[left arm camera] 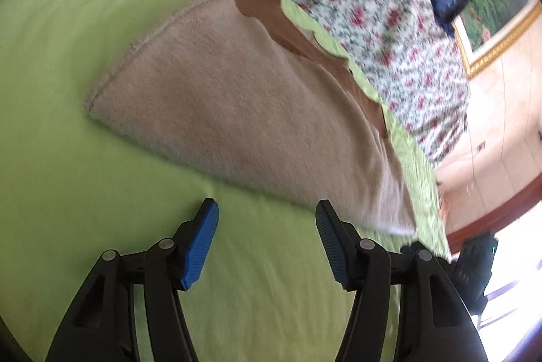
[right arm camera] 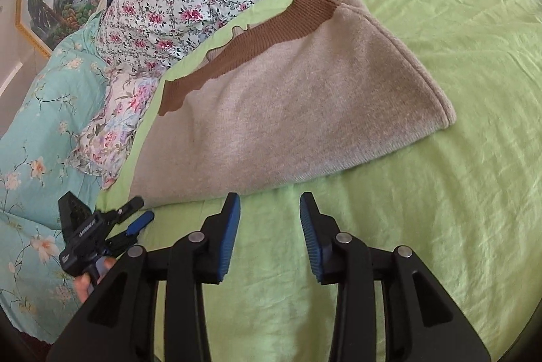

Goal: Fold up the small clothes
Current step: 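Grasp the folded sweater edge with both grippers and fold it over again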

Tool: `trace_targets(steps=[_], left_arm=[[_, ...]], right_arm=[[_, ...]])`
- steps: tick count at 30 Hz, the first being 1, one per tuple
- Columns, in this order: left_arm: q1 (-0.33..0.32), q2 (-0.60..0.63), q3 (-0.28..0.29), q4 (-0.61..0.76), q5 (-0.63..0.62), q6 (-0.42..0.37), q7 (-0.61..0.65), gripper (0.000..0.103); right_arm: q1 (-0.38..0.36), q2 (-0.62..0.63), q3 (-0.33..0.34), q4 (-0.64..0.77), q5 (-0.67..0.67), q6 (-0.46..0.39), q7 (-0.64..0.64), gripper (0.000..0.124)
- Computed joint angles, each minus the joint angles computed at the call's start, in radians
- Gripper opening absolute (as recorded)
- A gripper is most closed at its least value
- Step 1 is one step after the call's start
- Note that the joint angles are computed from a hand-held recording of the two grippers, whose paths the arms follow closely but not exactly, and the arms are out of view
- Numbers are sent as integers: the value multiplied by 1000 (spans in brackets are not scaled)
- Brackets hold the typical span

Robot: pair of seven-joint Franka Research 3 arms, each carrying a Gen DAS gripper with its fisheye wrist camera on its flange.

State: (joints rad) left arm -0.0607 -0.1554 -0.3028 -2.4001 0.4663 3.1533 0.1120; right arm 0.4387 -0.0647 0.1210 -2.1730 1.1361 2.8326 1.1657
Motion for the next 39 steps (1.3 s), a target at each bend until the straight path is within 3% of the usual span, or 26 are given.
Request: trace_targets(steps=[2, 6, 9, 11, 13, 15, 20, 23, 27, 29, 31, 32, 39], left_arm=[[105, 9, -69, 13, 86, 17, -101, 60], [261, 30, -151, 48, 269, 30, -312, 60], [329, 49, -176, 86, 409, 15, -463, 58], [336, 62, -170, 111, 471, -7, -519, 55], [312, 75, -146, 132, 477, -41, -512, 44], [281, 89, -119, 153, 468, -63, -474, 16], [190, 91, -86, 253, 498, -189, -343, 11], [131, 125, -69, 342, 512, -204, -239, 10], [43, 248, -74, 521, 443, -230, 15, 10], [-3, 347, -93, 636, 385, -296, 171, 10], [-36, 421, -101, 712, 339, -339, 273, 9], [-49, 457, -108, 746, 308, -361, 328, 9], [-139, 520, -46, 805, 252, -397, 442, 9]], right_arm=[[0, 8, 0, 13, 0, -1, -4, 38], [-6, 27, 0, 37, 6, -8, -14, 38], [-14, 49, 1, 63, 7, -19, -21, 38], [-21, 67, 4, 84, 6, -20, -27, 38], [-30, 88, 5, 110, 13, -21, -41, 38], [-42, 110, 7, 138, 18, -31, -50, 38], [-85, 160, 5, 216, 32, -73, -80, 38], [-117, 191, 1, 273, 22, -131, -85, 38], [-171, 248, 8, 370, 84, -256, -126, 38], [-201, 297, 16, 438, 137, -340, -141, 44], [-223, 349, 28, 504, 166, -409, -140, 69], [-230, 377, 35, 541, 166, -434, -135, 72], [-223, 663, 98, 929, 3, -571, -14, 70]])
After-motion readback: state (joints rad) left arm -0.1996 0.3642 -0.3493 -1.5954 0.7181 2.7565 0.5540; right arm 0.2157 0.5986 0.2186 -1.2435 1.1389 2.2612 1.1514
